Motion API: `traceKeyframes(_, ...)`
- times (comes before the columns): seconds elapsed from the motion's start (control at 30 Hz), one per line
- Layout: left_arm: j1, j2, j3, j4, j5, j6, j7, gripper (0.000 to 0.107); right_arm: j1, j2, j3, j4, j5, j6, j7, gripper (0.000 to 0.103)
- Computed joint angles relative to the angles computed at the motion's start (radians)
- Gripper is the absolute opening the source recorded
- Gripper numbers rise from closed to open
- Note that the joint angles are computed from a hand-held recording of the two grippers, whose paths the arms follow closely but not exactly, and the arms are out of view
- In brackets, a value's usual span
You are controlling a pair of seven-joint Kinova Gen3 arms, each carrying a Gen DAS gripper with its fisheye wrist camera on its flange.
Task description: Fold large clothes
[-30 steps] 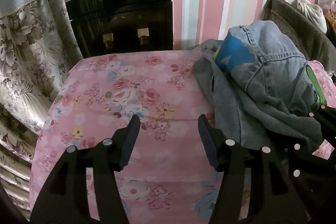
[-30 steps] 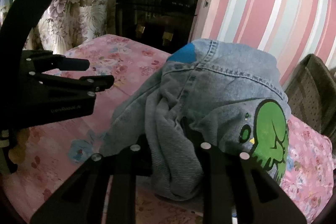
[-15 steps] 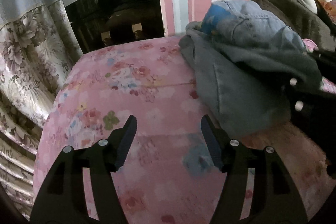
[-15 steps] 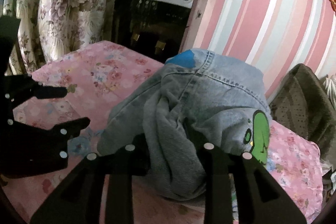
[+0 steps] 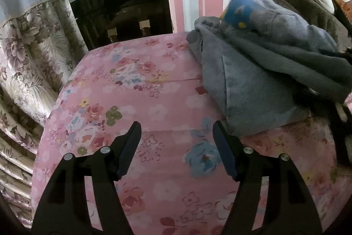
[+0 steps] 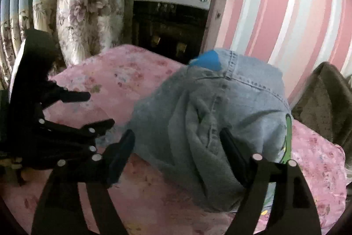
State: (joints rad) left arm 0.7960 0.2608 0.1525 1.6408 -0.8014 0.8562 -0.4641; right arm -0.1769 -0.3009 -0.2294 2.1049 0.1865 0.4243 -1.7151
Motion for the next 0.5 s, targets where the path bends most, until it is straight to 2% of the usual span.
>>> traceKeyframes(0.07,0.001,-0.005,-0.003,0.006,-0.003,0.001,0.012,0.067,0.029,-0.016,-0.037,0.014,0.032,-0.024,-0.04,0.08)
traceKeyframes(0.1,-0.001,-0.007,-0.002,0.008,-0.002,-0.001,0.013,0.067,0.017,-0.024,-0.028,0.008,0.024,-0.012,-0.036,0.08)
traceKeyframes(0.23,-0.003,-0.015,0.002,0.017,-0.011,-0.001,0.026,0.068,-0.075,-0.115,0.102,0.016,-0.094,0.001,0.086,0.08)
traceKeyframes(0.4,0.001,-0.01,0.008,0.01,-0.019,0.005,0.032,0.07,0.002,-0.172,0.136,0.017,-0.107,0.031,0.131,0.08)
traceKeyframes(0.5,0.004,-0.009,0.009,0.006,-0.021,0.005,0.034,0.07,0.045,-0.172,0.188,0.027,-0.115,0.04,0.15,0.08)
